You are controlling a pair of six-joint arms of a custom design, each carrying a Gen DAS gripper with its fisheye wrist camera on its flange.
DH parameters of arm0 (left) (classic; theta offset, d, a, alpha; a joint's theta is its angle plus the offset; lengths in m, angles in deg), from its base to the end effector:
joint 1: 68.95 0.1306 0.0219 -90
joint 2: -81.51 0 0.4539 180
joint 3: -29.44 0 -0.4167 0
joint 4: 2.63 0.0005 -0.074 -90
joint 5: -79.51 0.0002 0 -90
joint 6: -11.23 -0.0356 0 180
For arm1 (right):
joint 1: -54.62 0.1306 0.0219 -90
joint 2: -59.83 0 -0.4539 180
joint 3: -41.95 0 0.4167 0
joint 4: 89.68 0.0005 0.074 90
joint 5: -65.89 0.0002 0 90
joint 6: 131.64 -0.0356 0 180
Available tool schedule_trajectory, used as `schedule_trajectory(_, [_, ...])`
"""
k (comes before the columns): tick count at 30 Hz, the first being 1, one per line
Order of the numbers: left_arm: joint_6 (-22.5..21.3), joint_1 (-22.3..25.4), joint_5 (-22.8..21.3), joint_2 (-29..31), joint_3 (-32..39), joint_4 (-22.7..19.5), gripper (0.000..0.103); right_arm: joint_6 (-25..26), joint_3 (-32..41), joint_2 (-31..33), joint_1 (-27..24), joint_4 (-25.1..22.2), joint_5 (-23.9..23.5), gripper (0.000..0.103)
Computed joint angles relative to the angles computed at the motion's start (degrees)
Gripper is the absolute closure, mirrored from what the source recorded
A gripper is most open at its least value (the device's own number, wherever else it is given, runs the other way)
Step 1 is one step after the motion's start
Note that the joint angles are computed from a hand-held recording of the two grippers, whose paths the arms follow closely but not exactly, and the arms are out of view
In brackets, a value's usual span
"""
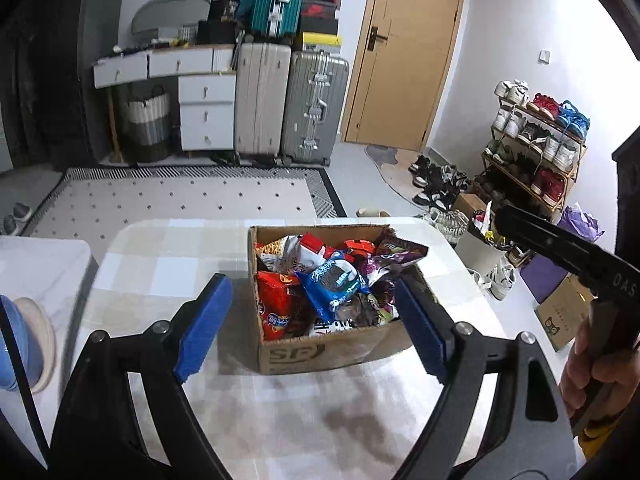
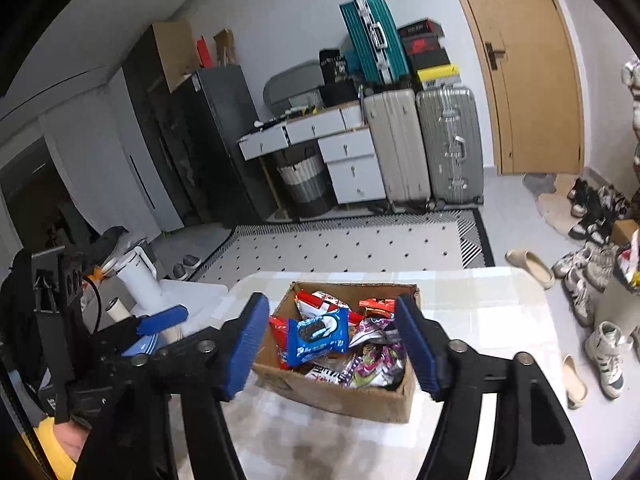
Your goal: Organize snacks
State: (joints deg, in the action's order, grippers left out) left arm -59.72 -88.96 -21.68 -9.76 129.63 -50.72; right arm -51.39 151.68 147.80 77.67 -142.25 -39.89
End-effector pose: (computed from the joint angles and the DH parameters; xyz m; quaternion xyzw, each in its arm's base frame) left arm 0.4791 -0.1676 0.6020 -0.0363 0.8896 -0.0673 0.4504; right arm 0.4433 0.1986 0.6831 -0.1671 0.8477 0.2526 0.4356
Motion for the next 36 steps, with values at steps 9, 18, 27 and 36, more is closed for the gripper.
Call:
schedule_trajectory(9, [-0.4,-6.3,-9.9,-10.6,-4.2,1.4,0.001,1.2,-6.4,-12.6,1.8,4.4,2.9,0.008])
schedule_trajectory(18, [-1.6,-17.7,-26.7,-20.0,-5.4,-1.1,0.001,4.0,-10.8,-24.8,7.1,6.9,11.0,0.001])
schedule_trajectory(27, [4.8,-35.1,-47.7,-28.1,-8.4,-8.7,0.001,5.8,-18.6,-35.8,11.7,8.0,21.7,0.001])
schedule_trajectory(36, [37.9,-52.1,-61.7,-29.2,-4.8,-41.7,0.001,4.3,-21.9,-43.5,20.8,5.6,33.2,0.001])
